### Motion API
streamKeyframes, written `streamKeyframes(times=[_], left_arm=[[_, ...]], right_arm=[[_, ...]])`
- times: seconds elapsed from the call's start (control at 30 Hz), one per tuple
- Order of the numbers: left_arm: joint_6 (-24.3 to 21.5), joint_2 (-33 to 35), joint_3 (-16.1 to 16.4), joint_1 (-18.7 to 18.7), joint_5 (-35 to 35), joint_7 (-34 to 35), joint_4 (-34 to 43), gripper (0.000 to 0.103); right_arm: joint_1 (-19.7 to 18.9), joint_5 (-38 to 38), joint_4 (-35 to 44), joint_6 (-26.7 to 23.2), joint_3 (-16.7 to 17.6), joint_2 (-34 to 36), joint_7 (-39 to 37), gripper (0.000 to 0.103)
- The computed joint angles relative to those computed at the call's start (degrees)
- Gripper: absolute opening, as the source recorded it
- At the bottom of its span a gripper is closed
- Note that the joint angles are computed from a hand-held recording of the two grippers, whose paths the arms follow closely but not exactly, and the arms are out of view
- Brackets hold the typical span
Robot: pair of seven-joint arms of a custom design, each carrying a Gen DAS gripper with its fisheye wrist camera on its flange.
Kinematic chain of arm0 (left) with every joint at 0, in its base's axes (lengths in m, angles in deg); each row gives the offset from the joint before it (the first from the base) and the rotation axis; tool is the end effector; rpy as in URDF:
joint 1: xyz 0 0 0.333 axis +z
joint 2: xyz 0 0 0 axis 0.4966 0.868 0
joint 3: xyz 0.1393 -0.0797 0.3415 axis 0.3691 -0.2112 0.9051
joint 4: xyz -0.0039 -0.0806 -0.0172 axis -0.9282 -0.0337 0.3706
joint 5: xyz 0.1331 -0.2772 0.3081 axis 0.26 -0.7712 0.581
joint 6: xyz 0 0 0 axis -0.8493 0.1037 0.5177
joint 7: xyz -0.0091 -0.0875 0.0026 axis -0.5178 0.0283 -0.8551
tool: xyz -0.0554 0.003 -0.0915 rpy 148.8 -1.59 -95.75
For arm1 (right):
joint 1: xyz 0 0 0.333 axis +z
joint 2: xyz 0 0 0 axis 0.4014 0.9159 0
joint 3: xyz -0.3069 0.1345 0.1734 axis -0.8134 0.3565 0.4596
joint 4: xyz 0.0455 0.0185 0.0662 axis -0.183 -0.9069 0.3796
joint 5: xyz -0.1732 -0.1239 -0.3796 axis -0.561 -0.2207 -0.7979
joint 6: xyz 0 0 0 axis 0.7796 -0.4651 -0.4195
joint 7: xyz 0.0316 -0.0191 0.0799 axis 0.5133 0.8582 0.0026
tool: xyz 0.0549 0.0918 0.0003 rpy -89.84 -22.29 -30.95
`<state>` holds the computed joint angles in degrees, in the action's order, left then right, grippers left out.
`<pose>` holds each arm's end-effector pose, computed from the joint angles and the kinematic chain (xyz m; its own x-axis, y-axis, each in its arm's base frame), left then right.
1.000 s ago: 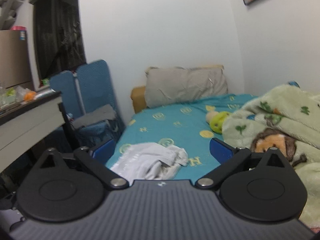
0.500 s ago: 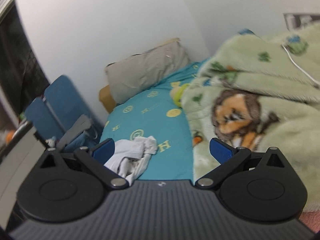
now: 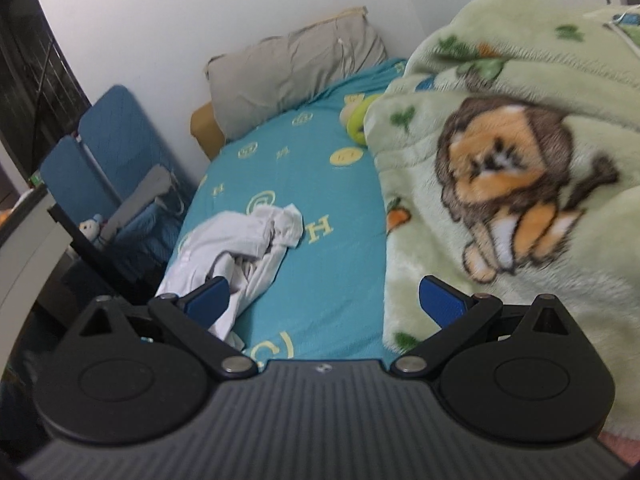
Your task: Fold clothes
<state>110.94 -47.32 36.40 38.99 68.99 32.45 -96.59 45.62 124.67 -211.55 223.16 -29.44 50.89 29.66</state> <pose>0.4671 -0.1905 0.5732 0.0361 -0.9615 -0.2725 -0.5383 0.2110 -0.8159 0.5516 0.1385 0.6366 0.2193 -0.8711 -0.4393 -0.6764 0.1887 -0.7119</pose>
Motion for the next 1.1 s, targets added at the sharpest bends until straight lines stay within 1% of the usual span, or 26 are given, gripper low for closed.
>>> streamKeyframes(times=[0.07,0.2,0.23,0.33,0.4,0.5,0.6,0.63,0.73,0.83,0.87,0.97,1.0,1.1], left_arm=[[2.07,-2.87,-0.91,1.67,2.71,-3.93,-0.51,0.005],[5.25,-9.83,-2.12,3.8,1.22,-7.36,-2.3,0.004],[5.71,-11.52,-1.91,3.65,-0.36,-7.15,-2.96,0.004],[6.27,-16.7,-0.28,1.54,-5.4,-5.17,-5.32,0.003],[7.71,-20.19,0.88,0.07,-7.95,-4.1,-6.99,0.003],[11.14,-26.06,1.76,-0.93,-10.27,-3.38,-9.58,0.003],[16.91,-31.28,3.23,-1.62,-12.62,-3.48,-12.45,0.003],[19.15,-32.68,3.66,-1.58,-13.39,-3.54,-13.31,0.003],[21.05,-34.9,4.61,-2.77,-16.08,-2.59,-14.86,0.003],[21.18,-36.09,4.92,-3.5,-18.59,-1.33,-16.21,0.003],[21.13,-36.25,5.06,-3.72,-19.41,-0.86,-16.62,0.003],[20.82,-36.67,4.99,-3.76,-21.68,0.61,-17.75,0.003],[20.9,-36.39,5.14,-3.75,-22.48,1.12,-18.05,0.004],[21.09,-35.28,5.37,-3.57,-24.9,2.57,-18.65,0.004]], right_arm=[[0.02,-0.4,0.13,0.4,0.21,0.45,-0.47,0.103],[0.82,-0.54,-0.3,2.38,0.51,0.51,-3.11,0.103],[1.1,-0.73,-0.59,3.14,0.65,0.39,-3.77,0.103],[2.94,0.72,-1.12,5.34,0.16,0.03,-6.63,0.103],[4.82,3.43,-1.36,6.54,-0.79,-0.45,-9.47,0.103],[8.49,9.78,-2.05,7.42,-2.81,-2.05,-15.76,0.103],[11.5,15.12,-3.35,7.56,-3.96,-4.37,-21.44,0.103],[12.51,16.89,-3.79,7.06,-4.31,-5.16,-22.95,0.103],[14.77,22.54,-4.8,4.26,-4.83,-7.15,-27.05,0.103],[15.59,27.49,-4.42,3.47,-3.23,-6.84,-30.99,0.103],[15.39,27.85,-3.69,3.09,-2.46,-5.99,-31.89,0.103],[13.08,24.42,-1.08,5.14,1.42,-2.23,-30.64,0.103],[12.86,24.67,-0.02,5.11,1.87,-1.02,-30.78,0.103],[11.27,26.25,3.16,2.47,3.08,2.6,-29.9,0.103]])
